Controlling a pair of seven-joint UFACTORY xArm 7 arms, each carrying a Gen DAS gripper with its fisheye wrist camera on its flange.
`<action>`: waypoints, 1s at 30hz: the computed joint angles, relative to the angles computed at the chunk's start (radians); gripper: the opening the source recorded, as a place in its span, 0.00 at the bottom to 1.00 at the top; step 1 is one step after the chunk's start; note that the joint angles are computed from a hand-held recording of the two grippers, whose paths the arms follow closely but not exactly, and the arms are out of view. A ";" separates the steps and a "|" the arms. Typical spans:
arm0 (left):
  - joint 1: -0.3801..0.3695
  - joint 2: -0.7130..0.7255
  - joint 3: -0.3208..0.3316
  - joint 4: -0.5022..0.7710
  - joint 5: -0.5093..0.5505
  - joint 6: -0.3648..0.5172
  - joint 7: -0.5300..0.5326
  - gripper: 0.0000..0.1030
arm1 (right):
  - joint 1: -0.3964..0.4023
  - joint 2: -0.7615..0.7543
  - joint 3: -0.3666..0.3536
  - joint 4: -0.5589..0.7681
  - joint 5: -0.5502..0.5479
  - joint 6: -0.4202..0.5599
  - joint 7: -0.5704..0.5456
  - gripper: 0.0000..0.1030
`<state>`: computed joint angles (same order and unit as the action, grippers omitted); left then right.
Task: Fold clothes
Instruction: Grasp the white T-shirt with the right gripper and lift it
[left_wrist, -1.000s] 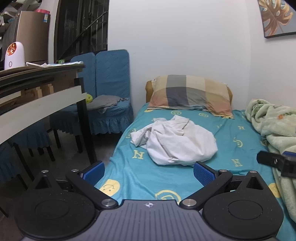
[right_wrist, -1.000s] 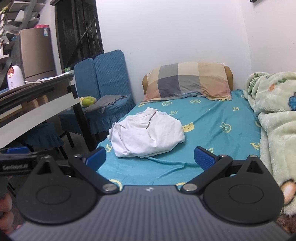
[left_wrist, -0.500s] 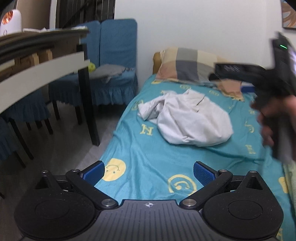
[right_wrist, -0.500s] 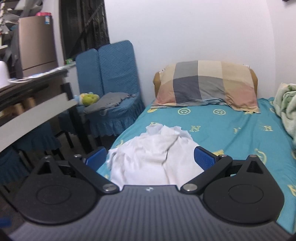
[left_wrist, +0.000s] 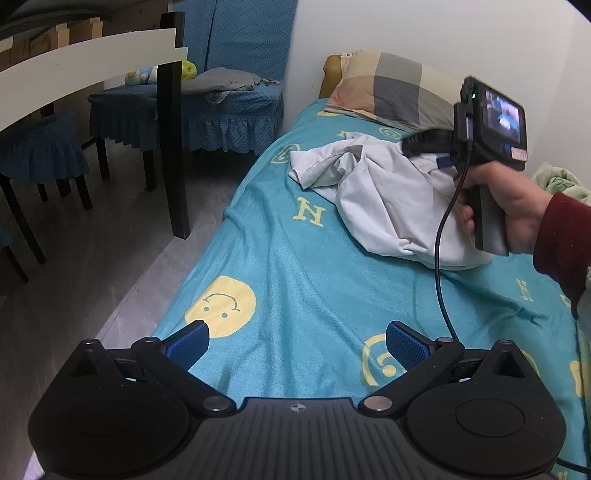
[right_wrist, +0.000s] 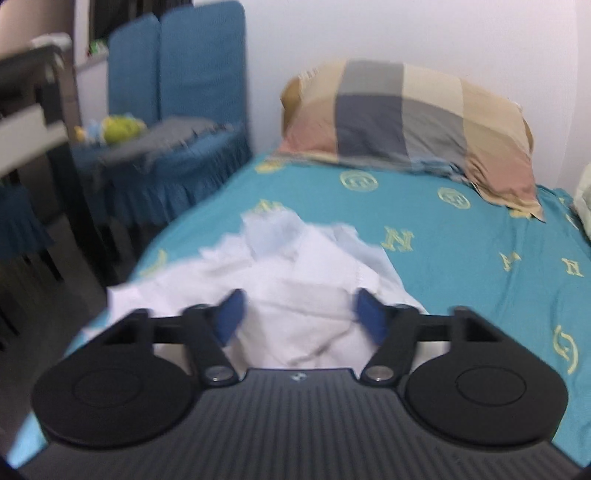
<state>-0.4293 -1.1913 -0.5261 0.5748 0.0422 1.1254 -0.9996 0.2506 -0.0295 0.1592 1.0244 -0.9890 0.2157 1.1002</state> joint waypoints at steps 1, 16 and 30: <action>0.002 0.002 0.000 0.000 0.000 -0.001 -0.003 1.00 | -0.002 -0.007 -0.003 -0.008 0.017 0.001 -0.010 0.22; 0.006 -0.069 -0.024 0.002 0.020 -0.065 -0.028 1.00 | 0.194 -0.713 -0.179 -0.442 0.572 0.055 -0.488 0.04; -0.015 -0.098 -0.065 0.014 -0.018 -0.150 -0.020 1.00 | 0.382 -1.569 -0.010 -0.745 1.013 0.921 -0.507 0.05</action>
<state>-0.4448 -1.2897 -0.5914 0.5887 0.0245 0.9759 -1.0192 0.6330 -1.5985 0.1493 0.2792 0.0243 1.1368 0.5931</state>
